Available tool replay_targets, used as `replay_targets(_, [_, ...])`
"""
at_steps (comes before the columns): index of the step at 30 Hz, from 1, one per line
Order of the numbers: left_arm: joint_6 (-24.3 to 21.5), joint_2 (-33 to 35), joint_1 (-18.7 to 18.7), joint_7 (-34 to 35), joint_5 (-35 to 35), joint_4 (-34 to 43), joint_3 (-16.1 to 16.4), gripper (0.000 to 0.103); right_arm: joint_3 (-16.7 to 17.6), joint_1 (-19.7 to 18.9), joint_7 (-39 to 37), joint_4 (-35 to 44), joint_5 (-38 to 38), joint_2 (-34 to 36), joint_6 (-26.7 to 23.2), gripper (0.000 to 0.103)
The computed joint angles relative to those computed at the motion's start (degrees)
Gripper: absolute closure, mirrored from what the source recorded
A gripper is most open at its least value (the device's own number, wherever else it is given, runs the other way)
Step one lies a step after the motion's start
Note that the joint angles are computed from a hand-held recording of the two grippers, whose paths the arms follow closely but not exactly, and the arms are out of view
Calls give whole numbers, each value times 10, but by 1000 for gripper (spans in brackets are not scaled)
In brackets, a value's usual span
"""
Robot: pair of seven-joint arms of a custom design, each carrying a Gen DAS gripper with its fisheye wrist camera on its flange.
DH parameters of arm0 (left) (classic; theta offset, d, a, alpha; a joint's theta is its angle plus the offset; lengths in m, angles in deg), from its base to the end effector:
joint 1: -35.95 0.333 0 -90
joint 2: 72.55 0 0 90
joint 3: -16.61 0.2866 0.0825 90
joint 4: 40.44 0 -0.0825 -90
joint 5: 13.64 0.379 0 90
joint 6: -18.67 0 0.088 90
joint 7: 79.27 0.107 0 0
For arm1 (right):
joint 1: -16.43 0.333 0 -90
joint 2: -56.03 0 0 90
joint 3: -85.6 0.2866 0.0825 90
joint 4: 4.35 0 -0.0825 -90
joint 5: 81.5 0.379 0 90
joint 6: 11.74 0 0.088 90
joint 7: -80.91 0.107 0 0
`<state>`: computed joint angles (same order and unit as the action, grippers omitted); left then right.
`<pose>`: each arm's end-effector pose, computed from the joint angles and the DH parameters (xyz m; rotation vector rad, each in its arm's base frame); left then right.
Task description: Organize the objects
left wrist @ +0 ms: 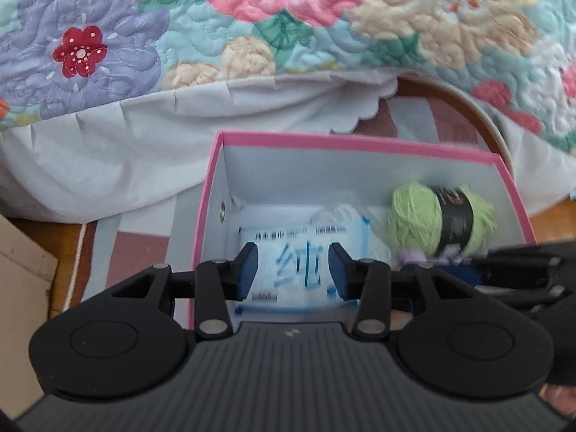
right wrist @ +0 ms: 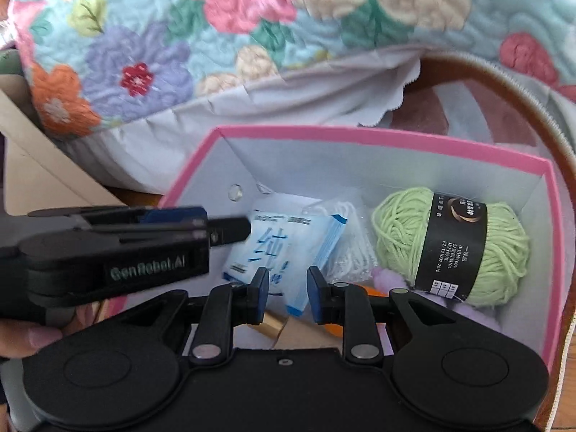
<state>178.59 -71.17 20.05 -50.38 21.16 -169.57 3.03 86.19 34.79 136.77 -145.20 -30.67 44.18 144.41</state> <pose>0.4704 -0.2957 0.3783 -1.9548 1.8900 -0.6947 0.4698 0.1308 0.3904 -1.8918 1.5683 -0.0283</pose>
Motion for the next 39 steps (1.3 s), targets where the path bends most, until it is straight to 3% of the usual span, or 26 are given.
replay_targets(3, [-12,-35,-2,48,-55,-21,-5,61,-3,20,-30,-38,48,-51,40,56])
replay_targets(4, [-17,-48,-3,54,-64,-28,-7,61,-3,23,-30,-48,50,-65,45,56])
replay_targets(9, [-46,-111,-13,95,-138,-64,-8,59,14,28,14,-92,-14,-130,88,54])
replay_targets(12, [-29,-144,-35,165,-226,-92,11,49,20,31,52,-112,-57,-162,106,49])
replay_targets(15, [-35,-177,-42,188,-261,-110,10,41,43,13,104,-125,-116,-183,114,45])
replay_targets(23, [-77,-275,-39,174,-261,-154,-4,24,36,9,194,-151,-199,-254,66,41])
replay_targets(39, [-180,-427,-79,169,-270,-208,-4,23,64,-18,303,-214,-329,-470,-59,28])
